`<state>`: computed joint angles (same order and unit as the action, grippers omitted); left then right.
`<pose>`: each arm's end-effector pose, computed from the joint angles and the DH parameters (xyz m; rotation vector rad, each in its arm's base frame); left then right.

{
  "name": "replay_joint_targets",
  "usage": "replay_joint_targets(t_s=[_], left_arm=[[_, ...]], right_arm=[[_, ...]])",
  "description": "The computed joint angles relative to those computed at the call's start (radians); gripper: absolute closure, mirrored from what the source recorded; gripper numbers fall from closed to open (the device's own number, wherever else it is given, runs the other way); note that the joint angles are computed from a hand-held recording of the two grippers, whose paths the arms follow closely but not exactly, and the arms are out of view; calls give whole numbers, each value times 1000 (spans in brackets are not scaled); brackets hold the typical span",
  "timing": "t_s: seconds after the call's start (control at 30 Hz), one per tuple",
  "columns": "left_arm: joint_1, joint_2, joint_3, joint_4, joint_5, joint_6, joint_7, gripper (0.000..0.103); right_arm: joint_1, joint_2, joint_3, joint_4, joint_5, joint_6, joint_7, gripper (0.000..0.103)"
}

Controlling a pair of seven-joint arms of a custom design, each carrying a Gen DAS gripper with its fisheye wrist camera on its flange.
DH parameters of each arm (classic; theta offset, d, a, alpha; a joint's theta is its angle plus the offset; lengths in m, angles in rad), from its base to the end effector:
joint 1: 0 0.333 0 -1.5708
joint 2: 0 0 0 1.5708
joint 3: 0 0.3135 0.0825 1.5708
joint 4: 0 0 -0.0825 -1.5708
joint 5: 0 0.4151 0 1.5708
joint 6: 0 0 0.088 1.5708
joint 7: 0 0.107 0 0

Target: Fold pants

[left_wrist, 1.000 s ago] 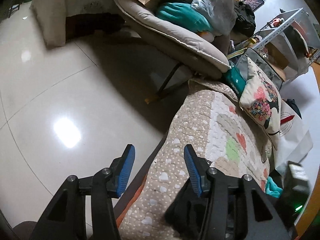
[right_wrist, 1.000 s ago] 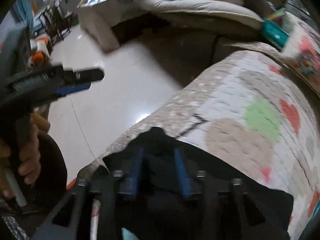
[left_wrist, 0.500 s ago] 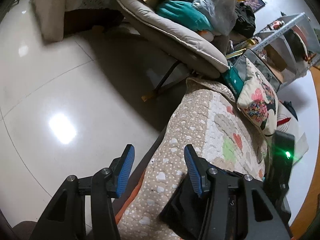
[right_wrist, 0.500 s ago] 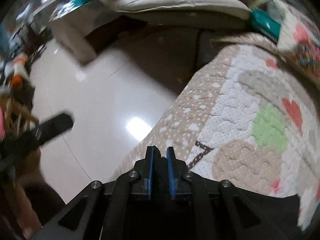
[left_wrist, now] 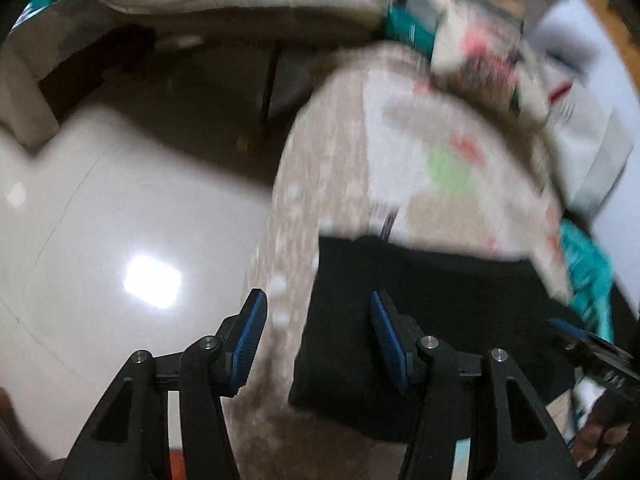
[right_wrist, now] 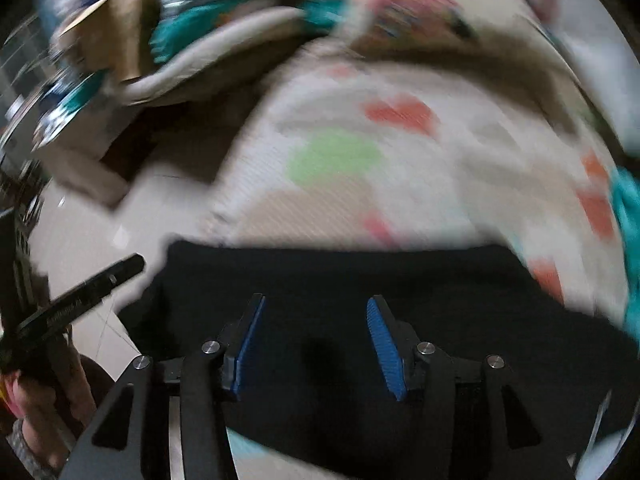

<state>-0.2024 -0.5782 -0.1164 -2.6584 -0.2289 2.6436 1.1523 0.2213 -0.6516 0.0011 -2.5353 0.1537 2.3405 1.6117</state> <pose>0.4120 -0.1300 0.4649 -2.2987 1.7491 -0.8216 0.4111 0.0955 0.5260 -1.9945 1.8044 -0.2362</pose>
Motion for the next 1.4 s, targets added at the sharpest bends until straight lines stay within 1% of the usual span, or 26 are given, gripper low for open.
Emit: replay_joint_targets(t_s=[0.03, 0.07, 0.1, 0.13, 0.23, 0.27, 0.3, 0.33, 0.37, 0.4, 0.47, 0.53, 0.57, 0.6, 0.67, 0.7, 0.73, 0.77, 0.8, 0.87, 0.9, 1.0, 1.07, 1.2, 1.33, 1.4], left_arm=[[9, 19, -10, 17, 17, -50, -8, 50], [5, 23, -5, 18, 12, -63, -5, 49], [6, 18, -3, 15, 8, -59, -7, 47], [12, 7, -7, 8, 12, -57, -15, 44], [13, -20, -4, -14, 8, -44, -27, 43], [11, -29, 1, -20, 2, -39, -27, 43], [8, -45, 6, -33, -6, -26, -29, 43], [5, -58, 11, -42, -15, -15, -32, 43], [4, -66, 16, -50, -23, -4, -35, 43], [6, -80, 15, -62, -33, 8, -52, 43], [20, -108, 0, -83, -48, 21, -117, 43], [97, -156, -82, -102, -4, -13, -281, 43], [105, -177, -94, -114, 0, -24, -346, 43], [98, -186, -88, -123, -4, -28, -383, 43], [71, -212, -68, -150, -23, -20, -446, 43], [58, -229, -64, -169, -36, -1, -481, 43], [44, -238, -58, -183, -40, 18, -497, 43], [30, -244, -53, -194, -42, 37, -507, 43], [17, -243, -50, -199, -40, 52, -512, 43], [-26, -233, -26, -212, -46, 96, -493, 43], [-42, -225, -17, -215, -49, 112, -484, 43], [-80, -203, 11, -224, -65, 144, -462, 41], [-123, -180, 55, -232, -107, 169, -437, 38], [-187, -125, 116, -222, -174, 212, -365, 33], [-205, -93, 117, -206, -218, 239, -326, 21], [-195, -77, 104, -192, -221, 229, -319, 20]], right_arm=[[-29, -21, -4, -23, -8, -11, 31, 47], [-70, -44, -3, -45, -25, -30, 79, 47], [-142, -73, 3, -73, -56, -56, 167, 47], [-189, -91, 7, -90, -82, -69, 231, 47], [-348, -168, 20, -142, -181, -103, 441, 47], [-373, -196, 5, -160, -194, -98, 478, 47], [-378, -241, -38, -190, -177, -68, 488, 47], [-374, -261, -65, -198, -166, -57, 479, 47], [-375, -280, -68, -203, -167, -56, 474, 47], [-375, -304, -55, -210, -178, -51, 472, 46], [-345, -332, -43, -217, -180, -27, 451, 43], [-284, -322, -54, -211, -157, 8, 402, 41], [-234, -306, -61, -198, -136, 20, 359, 41], [-209, -302, -64, -194, -124, 24, 331, 41], [-123, -269, -69, -173, -88, 45, 241, 40], [-70, -238, -75, -158, -63, 63, 188, 40], [6, -194, -95, -128, -26, 70, 105, 40], [46, -165, -101, -111, 2, 68, 47, 40], [104, -103, -116, -70, 35, 67, -37, 40], [162, -35, -117, -18, 82, 46, -150, 40], [182, -3, -105, 7, 96, 33, -192, 40], [205, 104, -67, 89, 127, 11, -285, 40], [194, 174, -35, 147, 129, 3, -317, 40], [176, 324, 29, 274, 101, -31, -367, 40], [158, 442, 81, 361, 33, -41, -364, 39], [158, 477, 94, 384, 17, -46, -366, 36]])
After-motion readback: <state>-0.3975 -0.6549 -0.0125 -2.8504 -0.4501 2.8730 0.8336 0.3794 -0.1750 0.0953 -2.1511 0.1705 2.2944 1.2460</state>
